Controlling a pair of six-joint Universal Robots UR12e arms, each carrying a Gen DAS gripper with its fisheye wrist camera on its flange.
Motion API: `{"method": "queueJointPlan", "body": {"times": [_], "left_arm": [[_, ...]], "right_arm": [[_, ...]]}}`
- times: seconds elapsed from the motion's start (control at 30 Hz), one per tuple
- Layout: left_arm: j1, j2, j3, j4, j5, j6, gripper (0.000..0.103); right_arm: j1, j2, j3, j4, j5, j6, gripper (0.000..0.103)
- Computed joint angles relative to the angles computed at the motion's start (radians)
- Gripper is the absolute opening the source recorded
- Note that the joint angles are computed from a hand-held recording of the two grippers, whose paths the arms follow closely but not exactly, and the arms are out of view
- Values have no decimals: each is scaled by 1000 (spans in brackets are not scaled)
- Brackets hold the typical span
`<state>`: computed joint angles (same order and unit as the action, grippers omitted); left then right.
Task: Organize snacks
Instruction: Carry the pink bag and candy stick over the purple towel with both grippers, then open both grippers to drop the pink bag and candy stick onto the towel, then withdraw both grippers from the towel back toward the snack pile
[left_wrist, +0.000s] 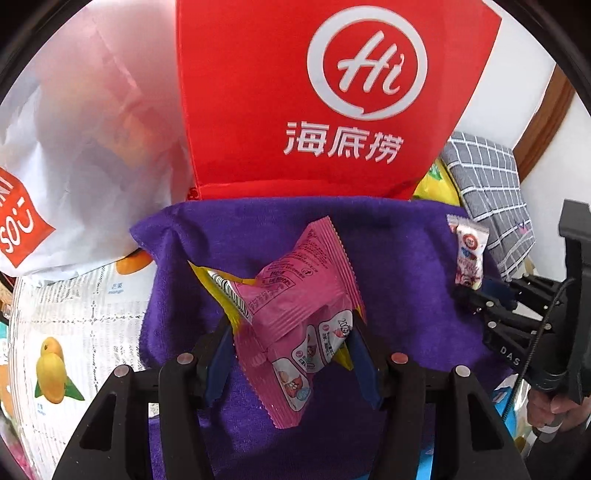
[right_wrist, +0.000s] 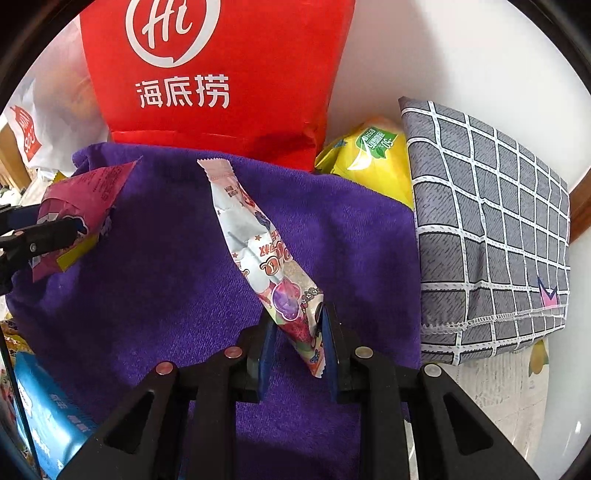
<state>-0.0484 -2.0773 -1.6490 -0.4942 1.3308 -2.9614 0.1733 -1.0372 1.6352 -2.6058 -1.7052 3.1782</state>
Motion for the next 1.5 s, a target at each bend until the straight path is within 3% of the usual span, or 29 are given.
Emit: {"method": "queueJointPlan", "body": {"times": [0.1,0.33,0.47,0.53,0.7,0.83,1.03,1.5], "left_arm": [[-2,-1,3,-1,3,7,56],[8,6,5,-45,-14,4,59],[7,18,-2,-56,-16,10,79],[5,31,-19,-21,-6,1,82],[9,67,-49,-12,-26,-4,83],[19,116,-96,6,-42,0,83],[33,188,-172,48,-43,-2,83],[72,336,-338,112,-67,15,83]], "right_arm": [[5,2,-1,-3,-11,-7,27],[14,0,-4,-8,-10,-14,55],[14,-16,4,-32,13,-24,75],[13,-27,10,-43,29,-28,84],[8,-61,34,-78,47,2,85],[15,-95,51,-98,8,76,85],[7,-169,126,-124,55,138,85],[88,-312,307,-235,-70,225,85]]}}
